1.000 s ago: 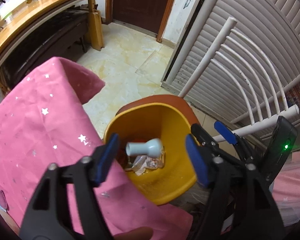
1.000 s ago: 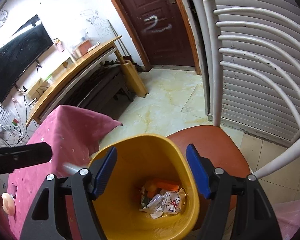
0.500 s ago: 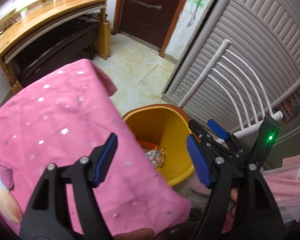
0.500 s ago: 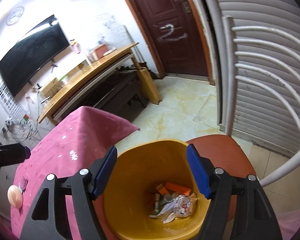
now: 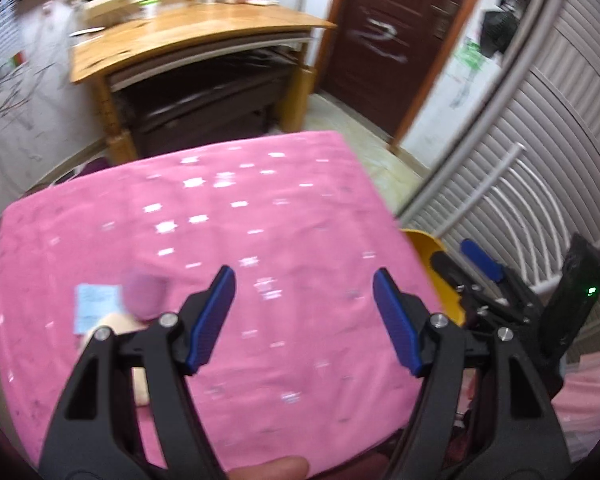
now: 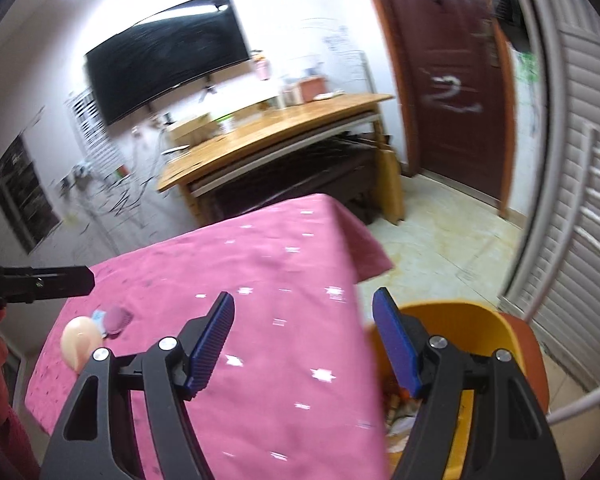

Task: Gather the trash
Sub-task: 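Move both open tools back over the table, then grasp the white crumpled ball with left tool while right tool grasps the cream brush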

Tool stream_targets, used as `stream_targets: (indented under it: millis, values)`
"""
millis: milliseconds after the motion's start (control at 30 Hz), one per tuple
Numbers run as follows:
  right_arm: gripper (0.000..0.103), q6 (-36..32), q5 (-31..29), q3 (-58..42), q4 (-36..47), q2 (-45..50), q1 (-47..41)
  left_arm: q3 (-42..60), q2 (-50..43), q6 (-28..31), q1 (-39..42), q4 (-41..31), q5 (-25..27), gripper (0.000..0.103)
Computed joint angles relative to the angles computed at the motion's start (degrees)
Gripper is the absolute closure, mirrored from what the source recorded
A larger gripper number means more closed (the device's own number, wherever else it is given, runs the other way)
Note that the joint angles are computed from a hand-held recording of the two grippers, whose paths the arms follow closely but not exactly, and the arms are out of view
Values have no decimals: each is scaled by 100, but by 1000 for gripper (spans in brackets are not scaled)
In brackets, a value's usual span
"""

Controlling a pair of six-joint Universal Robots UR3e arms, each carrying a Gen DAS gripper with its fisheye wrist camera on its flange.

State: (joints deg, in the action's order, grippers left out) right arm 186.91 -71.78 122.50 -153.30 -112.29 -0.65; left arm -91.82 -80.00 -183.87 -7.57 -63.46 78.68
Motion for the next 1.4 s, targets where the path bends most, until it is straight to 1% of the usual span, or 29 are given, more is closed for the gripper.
stream_targets:
  millis: [67,200,333,400,533,667,900,1067,1267,1333,1400]
  values:
    - [37,114,-187,-301,-125,370,394,-340,437,194,460,-94,-22,35]
    - [37,296,-588,-896,-287,1060,1230,-872,1216,755,1584,-482,-416,35]
    - [37,435,-999,-1614,-225,1764,2038,-1328,1915,1423,2676,-955,-779,35]
    - [37,463,-1089,-1918,-157,2035,2299,-1513,2246,1817,3208,-1274,-982,35]
    - [37,518,-1056,-2468,-46,2534,2755,-1856,2827,2644,4294,-1977,-1349,35]
    - [37,527,-987,-2973,106,2982,3178,-2079,3254,3331,5142,-2515,-1563,35]
    - [37,492,-952,-3877,484,3731,3853,-2165,3589,4341,6243,-3375,-1905,35]
    - [37,400,-894,-4536,824,4202,4100,-2064,3793,5027,6920,-4114,-2144,35]
    - [37,491,-1011,-5163,1193,4642,4186,-2023,3928,5491,7347,-4588,-2274,32]
    - [41,505,-927,-5214,1259,4687,4149,-2017,3927,5573,7417,-4645,-2290,32]
    - [59,506,-958,-5257,1322,4724,4160,-2015,3885,5523,7376,-4600,-2295,32]
